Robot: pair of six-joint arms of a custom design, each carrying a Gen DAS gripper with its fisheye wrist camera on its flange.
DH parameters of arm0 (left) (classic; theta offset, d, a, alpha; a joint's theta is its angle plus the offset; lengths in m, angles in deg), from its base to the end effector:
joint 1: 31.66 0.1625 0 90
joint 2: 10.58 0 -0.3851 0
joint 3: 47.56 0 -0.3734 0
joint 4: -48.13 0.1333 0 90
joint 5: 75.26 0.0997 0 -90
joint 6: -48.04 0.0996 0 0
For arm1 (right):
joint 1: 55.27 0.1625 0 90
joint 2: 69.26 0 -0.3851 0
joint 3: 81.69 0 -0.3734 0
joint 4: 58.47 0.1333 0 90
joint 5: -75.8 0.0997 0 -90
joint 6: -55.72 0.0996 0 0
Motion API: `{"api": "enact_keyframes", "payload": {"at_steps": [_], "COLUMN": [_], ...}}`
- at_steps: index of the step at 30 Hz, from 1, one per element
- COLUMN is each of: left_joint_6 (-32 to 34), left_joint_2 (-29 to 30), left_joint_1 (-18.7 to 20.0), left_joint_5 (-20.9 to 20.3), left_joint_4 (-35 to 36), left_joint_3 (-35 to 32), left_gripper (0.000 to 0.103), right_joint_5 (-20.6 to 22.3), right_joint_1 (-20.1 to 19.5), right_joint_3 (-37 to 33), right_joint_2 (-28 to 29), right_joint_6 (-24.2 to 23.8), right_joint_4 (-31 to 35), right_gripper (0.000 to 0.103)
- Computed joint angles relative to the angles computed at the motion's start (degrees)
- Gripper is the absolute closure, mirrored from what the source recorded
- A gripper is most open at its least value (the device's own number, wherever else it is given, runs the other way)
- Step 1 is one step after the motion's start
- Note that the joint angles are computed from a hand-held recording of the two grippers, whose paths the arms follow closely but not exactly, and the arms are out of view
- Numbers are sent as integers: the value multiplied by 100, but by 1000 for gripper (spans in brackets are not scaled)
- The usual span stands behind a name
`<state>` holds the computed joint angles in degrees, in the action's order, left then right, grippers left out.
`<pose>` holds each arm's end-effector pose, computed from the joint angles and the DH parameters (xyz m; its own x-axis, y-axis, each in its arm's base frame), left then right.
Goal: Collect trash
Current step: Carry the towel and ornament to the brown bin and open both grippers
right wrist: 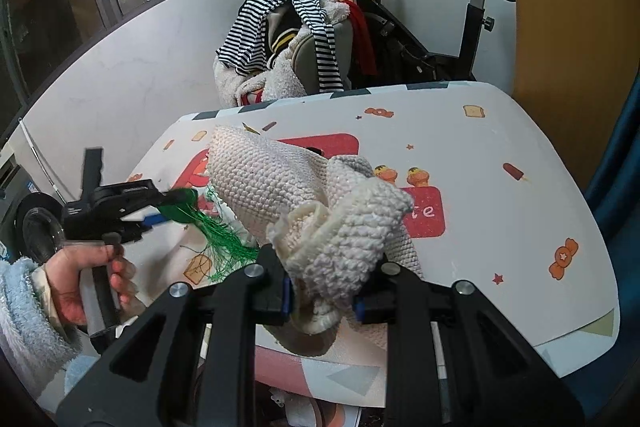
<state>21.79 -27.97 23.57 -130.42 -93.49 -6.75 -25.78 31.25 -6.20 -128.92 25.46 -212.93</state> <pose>-0.3209 -0.7957 0.1043 -0.9650 -0.0993 -0.2426 0.0845 0.7582 -0.6465 0.0710 -0.6985 0.4033 -0.8569 -0.1512 0.4928 -0.4535 0.6756 -0.5813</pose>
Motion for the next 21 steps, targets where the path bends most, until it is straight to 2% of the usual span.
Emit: {"api": "enact_keyframes", "payload": {"at_steps": [4,7,13,21], "left_joint_6": [1000,1285,1211,772], "left_joint_2": [-522,-964,-1670,-2387], "left_joint_1": [-246,-413,-592,-794], "left_joint_5": [-127,-134,-271,-511], "left_joint_4": [-559,-810,-1053,-1405], "left_joint_3": [623,1199,2304,3745], "left_gripper": [59,59,59,58], "right_joint_5": [151,217,191,175], "right_joint_1": [61,133,305,472], "right_joint_3": [116,231,401,854], "right_joint_2": [-110,-203,-339,-644], "right_joint_6": [-20,-69,-60,-170], "right_joint_4": [-93,-170,-167,-278], "right_gripper": [79,79,79,79]}}
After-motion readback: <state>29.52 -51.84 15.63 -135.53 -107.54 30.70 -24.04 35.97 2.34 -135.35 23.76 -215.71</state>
